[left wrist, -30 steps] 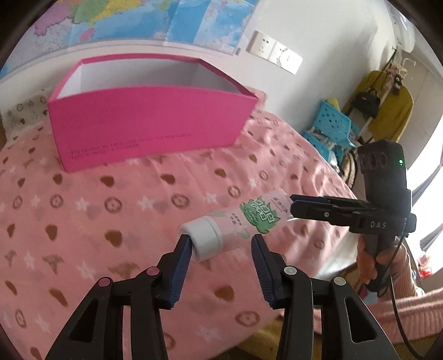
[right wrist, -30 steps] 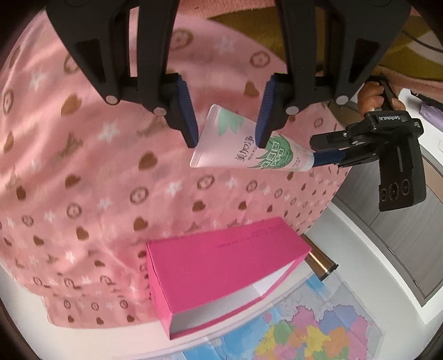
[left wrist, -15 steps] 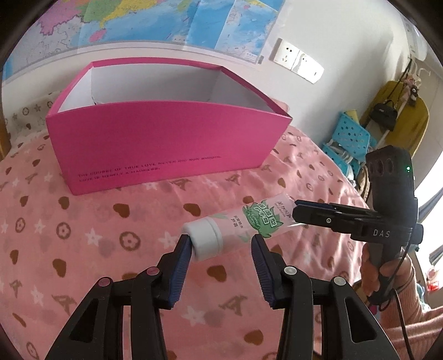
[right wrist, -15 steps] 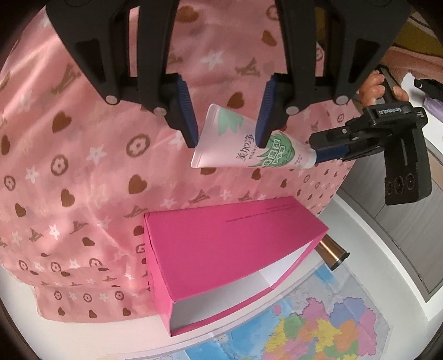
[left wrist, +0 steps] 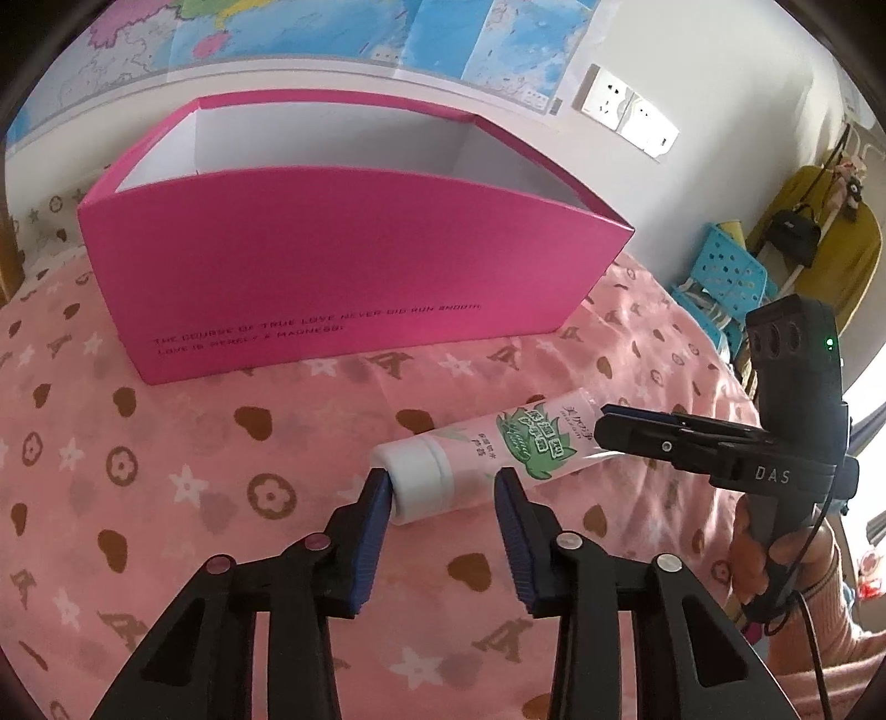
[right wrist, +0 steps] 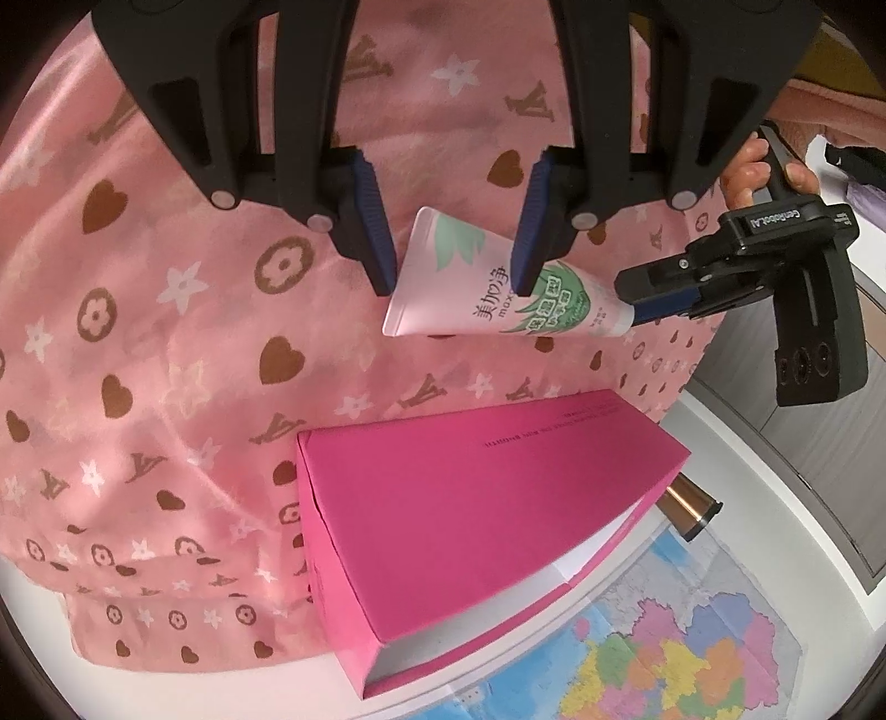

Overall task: Organize rigid objects
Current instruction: 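Grasp the green-printed white tube by its cap end with the left gripper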

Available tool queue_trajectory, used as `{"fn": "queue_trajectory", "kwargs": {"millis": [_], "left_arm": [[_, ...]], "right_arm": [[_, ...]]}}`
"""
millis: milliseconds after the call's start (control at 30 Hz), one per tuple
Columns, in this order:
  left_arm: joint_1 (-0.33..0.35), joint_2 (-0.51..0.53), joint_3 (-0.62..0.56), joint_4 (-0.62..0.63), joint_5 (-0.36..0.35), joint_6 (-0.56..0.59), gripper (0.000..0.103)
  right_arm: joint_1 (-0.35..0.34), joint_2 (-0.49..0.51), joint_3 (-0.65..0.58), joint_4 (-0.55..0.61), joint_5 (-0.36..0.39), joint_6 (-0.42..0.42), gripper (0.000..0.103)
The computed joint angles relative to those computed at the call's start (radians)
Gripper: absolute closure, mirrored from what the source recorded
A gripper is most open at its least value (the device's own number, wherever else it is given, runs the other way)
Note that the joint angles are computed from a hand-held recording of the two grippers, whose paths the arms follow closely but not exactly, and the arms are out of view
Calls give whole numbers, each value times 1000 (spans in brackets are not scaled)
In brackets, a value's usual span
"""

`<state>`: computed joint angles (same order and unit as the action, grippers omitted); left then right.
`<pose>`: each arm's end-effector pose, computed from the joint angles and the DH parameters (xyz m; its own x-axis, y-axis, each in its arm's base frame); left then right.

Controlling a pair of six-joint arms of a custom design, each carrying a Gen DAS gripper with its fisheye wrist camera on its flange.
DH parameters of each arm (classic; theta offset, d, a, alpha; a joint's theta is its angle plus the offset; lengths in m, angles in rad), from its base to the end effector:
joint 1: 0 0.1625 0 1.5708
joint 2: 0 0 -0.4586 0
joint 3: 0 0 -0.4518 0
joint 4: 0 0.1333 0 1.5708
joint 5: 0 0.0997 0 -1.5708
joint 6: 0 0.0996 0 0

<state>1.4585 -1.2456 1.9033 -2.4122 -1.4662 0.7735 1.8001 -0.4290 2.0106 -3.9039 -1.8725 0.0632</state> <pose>0.0733 -0.6324 0.2417 -0.6316 0.7487 -0.2011 0.7708 0.6344 -0.0590 0.2260 -0.5120 -0.0999 -0.9845 0.0255 0.1736 -0.1041 0.7113 -0.6951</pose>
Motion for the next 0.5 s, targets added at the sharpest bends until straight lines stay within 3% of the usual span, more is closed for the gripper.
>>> {"fn": "queue_trajectory", "kwargs": {"millis": [500], "left_arm": [[-3, -14, 5, 3, -20, 7, 66]], "right_arm": [[20, -6, 16, -34, -14, 7, 57]]}}
